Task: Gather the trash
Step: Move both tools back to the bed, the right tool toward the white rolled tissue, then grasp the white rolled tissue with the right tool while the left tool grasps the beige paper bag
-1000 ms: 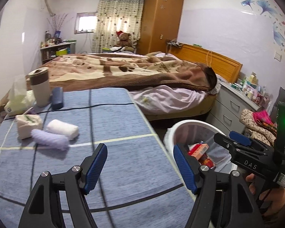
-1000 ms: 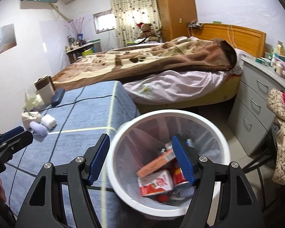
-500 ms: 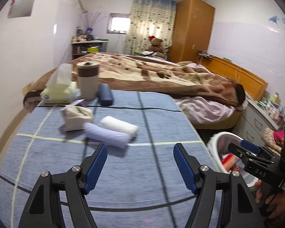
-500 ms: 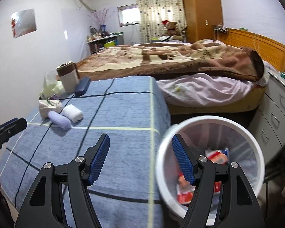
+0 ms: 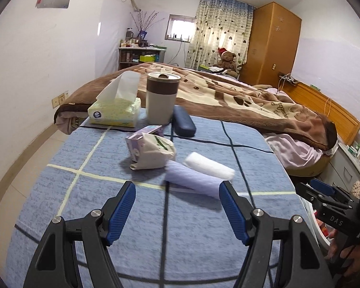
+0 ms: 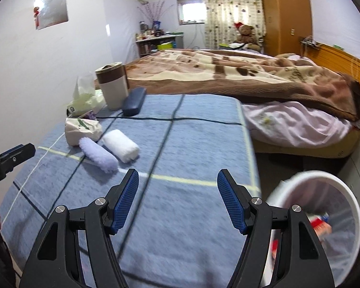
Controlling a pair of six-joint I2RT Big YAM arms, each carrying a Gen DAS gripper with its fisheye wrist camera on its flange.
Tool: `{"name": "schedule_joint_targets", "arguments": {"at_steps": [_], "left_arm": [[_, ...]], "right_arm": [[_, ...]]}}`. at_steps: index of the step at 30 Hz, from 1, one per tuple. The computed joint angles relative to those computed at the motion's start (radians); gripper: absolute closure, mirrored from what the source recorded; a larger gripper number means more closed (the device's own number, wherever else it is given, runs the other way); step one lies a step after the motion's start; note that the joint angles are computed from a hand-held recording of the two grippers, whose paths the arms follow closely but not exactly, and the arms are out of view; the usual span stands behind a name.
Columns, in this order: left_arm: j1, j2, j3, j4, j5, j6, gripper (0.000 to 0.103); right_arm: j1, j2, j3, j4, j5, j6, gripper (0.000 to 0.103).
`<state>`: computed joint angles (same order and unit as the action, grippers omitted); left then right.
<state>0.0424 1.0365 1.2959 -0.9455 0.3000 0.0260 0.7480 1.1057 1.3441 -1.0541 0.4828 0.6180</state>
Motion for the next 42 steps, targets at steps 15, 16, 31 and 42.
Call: {"name": "schedule_joint_targets", "arguments": {"at_steps": [15,16,31,42], "left_arm": [[0.067,0.201,0.110,0.033,0.045,0.064,0.031],[0.067,0.214,0.118,0.037,0.048,0.068,0.031],[0.048,0.341,0.190,0.044,0.068,0.049,0.031],[0.013,0.354,0.184,0.011,0.154,0.086,0.031]], "right_arm": [[-0.081,0.215,0.125,0.093,-0.189,-0.142,0.033],[-0.088,0.223,0.130,0.089,-0.204,-0.143,0.033],[-0.110,0.314,0.185,0.063,-0.352,-0.203,0.046],[-0.100,0.270,0.156,0.022,-0.299,-0.183,0.070]]}}
